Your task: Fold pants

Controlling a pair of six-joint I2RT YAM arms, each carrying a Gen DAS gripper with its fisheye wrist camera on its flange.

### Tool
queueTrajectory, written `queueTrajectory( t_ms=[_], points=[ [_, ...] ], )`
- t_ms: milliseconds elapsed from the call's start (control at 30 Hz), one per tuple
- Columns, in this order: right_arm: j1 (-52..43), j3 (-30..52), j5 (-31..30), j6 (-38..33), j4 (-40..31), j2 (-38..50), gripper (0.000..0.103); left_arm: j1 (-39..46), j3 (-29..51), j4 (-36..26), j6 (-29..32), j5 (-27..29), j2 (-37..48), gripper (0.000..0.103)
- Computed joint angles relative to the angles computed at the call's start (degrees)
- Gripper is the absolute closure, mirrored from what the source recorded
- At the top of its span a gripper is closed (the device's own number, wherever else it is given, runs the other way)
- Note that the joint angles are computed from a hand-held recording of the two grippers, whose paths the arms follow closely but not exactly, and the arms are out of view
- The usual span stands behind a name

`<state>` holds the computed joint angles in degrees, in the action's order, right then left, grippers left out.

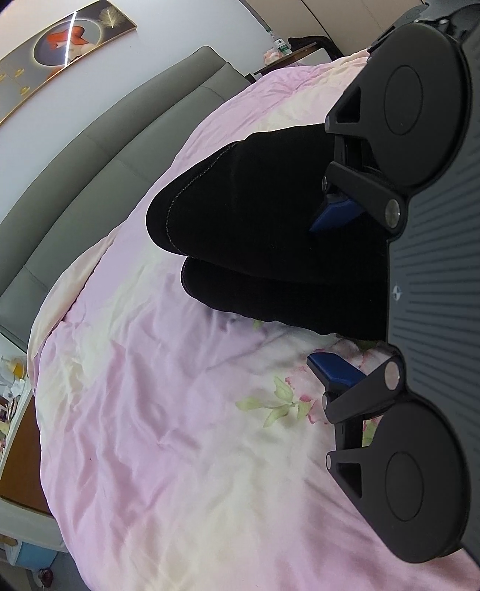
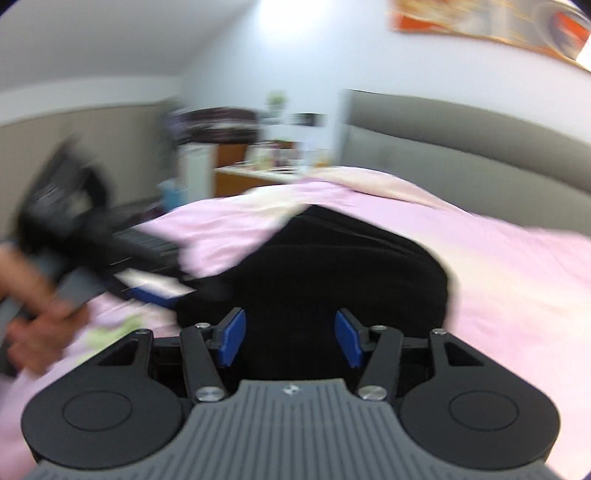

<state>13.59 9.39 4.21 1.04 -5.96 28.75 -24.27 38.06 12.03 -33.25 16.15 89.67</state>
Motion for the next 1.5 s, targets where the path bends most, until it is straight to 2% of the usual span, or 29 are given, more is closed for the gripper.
queueTrajectory(
  t_ms=[100,133,200,300,367,533,633,767,833,867,900,967,1033,1167,1333,1400,1433,1467,1500],
  points=[
    [-9.57,1.45,-2.52,2.66,-0.84,2.94,0.054,-0.15,0.01,-0.25,0.11,-0.35,-0.16,0.016],
    [-12.80,1.96,-5.08,3.12,-1.47,3.50,0.054,-0.19,0.01,-0.31,0.22,-0.46,-0.19,0.016],
    [-16.05,0.65,-8.77,2.81,1.19,6.89,0.054,-0.43,0.19,-0.55,0.41,-0.99,-0.08,0.015],
    [-14.25,-2.80,-7.53,1.64,5.62,12.95,0.044,-0.70,1.21,-1.84,1.17,-0.31,1.13,0.013],
    [-13.27,-3.69,-5.85,0.58,3.72,10.08,0.043,-1.30,0.66,-1.24,0.97,-1.02,0.92,0.013],
    [-19.78,-0.28,-14.01,-0.31,2.36,12.85,0.045,-1.34,0.73,-1.86,1.43,-1.86,0.35,0.012],
    [-22.27,1.40,-16.17,1.66,4.40,14.34,0.045,-1.49,0.80,-2.23,1.70,-2.16,0.15,0.012],
    [-21.97,7.48,-17.56,4.06,10.84,23.52,0.043,-1.90,0.64,-2.28,1.26,-2.52,-0.19,0.012],
    [-20.53,14.08,-19.42,2.67,12.08,30.63,0.038,-2.04,0.49,-2.29,1.17,-1.95,-0.45,0.014],
    [-19.59,17.94,-20.34,1.13,11.33,34.14,0.029,-1.97,0.46,-2.31,1.38,-1.32,-0.57,0.018],
    [-18.77,23.14,-22.09,-0.99,8.78,38.52,0.022,-1.81,0.42,-2.22,1.54,-0.47,-0.69,0.021],
    [-16.95,34.97,-25.33,-5.46,1.86,47.73,0.022,-1.34,0.28,-1.70,1.60,1.23,-0.78,0.027],
    [-14.62,45.67,-25.31,-9.63,-3.40,55.18,0.022,-0.95,0.09,-0.85,1.57,2.72,-0.66,0.034],
    [-12.18,71.79,-26.61,-19.04,-22.32,72.18,0.020,-0.83,0.02,0.82,1.45,5.78,0.21,0.047],
    [-9.96,99.15,-22.42,-22.56,-43.68,90.67,0.023,-1.85,0.47,1.40,2.08,6.07,1.15,0.053],
    [-9.55,106.12,-22.16,-23.97,-51.17,96.11,0.055,-2.17,0.92,1.13,2.54,6.03,1.50,0.058],
    [-9.91,105.29,-22.15,-26.04,-53.03,95.90,0.060,-2.38,1.02,0.97,2.96,5.72,1.52,0.060],
    [-9.90,103.50,-22.61,-27.16,-52.49,95.00,0.069,-2.51,0.84,1.25,3.14,5.58,1.36,0.063],
    [-10.14,100.39,-23.16,-28.28,-51.67,92.83,0.072,-2.49,0.49,1.56,2.77,5.99,0.99,0.067]
  ],
)
